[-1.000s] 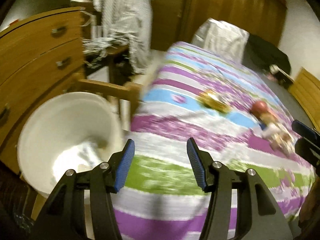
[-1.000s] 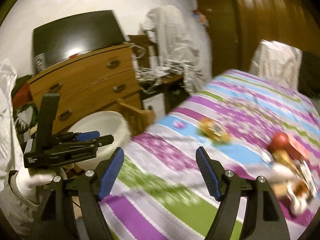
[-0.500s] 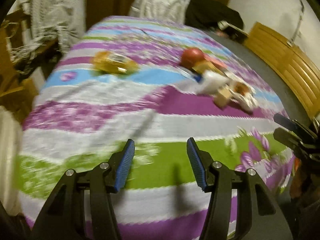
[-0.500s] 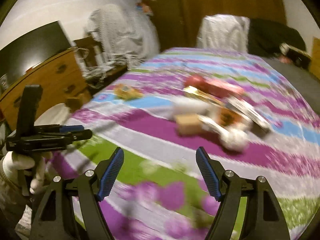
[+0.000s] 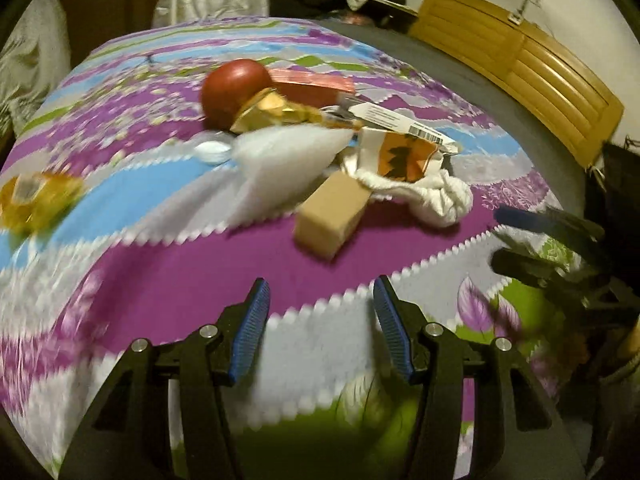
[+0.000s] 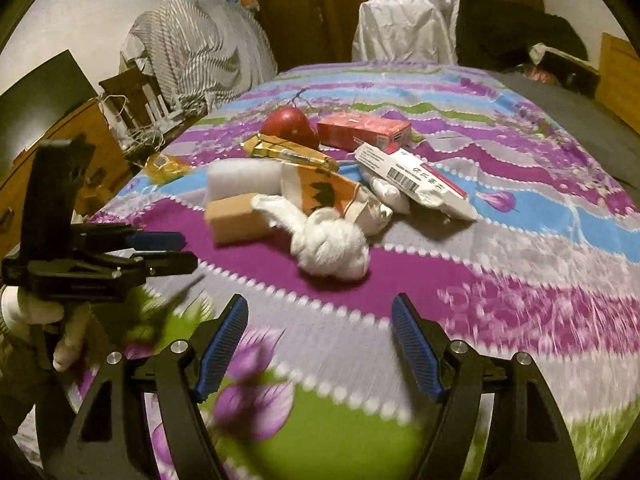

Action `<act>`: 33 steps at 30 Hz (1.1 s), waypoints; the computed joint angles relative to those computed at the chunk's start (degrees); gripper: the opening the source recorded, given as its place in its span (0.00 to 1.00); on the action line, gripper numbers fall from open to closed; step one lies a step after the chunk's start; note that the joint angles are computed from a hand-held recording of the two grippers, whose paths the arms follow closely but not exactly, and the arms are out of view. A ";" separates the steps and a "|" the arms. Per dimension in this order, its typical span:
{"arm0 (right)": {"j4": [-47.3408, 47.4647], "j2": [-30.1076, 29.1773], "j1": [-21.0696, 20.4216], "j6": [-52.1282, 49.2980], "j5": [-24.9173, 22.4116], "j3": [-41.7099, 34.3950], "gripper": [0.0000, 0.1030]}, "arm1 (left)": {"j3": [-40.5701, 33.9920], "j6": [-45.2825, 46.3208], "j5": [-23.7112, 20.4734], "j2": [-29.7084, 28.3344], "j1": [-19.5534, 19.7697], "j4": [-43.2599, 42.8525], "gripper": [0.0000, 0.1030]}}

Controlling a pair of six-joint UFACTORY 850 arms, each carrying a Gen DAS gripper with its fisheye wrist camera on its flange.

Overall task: Collect trash
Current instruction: 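Move both grippers back over the remaining items on the bed, then grasp the white knitted bundle with the right gripper while the left gripper grasps the tan sponge block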

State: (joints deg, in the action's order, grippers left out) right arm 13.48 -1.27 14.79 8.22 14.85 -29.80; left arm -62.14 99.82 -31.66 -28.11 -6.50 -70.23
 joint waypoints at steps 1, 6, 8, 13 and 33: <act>-4.21 -1.37 -1.09 3.61 -0.47 -1.30 0.73 | -0.37 -0.19 -0.12 -0.23 0.05 0.44 0.51; -22.84 -6.71 -3.72 18.73 -1.74 -6.54 0.72 | -1.38 0.23 -0.99 -1.26 -0.14 0.22 0.51; -24.66 -8.48 -3.82 19.77 -2.18 -8.26 0.67 | -2.09 0.05 -1.11 -1.65 -0.63 0.54 0.51; -14.13 -7.85 -3.15 11.13 -2.48 -7.59 0.42 | -3.54 0.46 -1.58 -2.59 -1.53 -0.18 0.51; -6.58 0.53 -3.02 0.19 -2.67 1.09 0.60 | -6.69 6.16 -0.21 -5.28 -4.31 -5.62 0.66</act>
State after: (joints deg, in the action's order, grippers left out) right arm 6.90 -0.74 11.76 8.40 12.18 -28.71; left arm -68.82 105.98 -31.87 -33.40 -10.81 -75.85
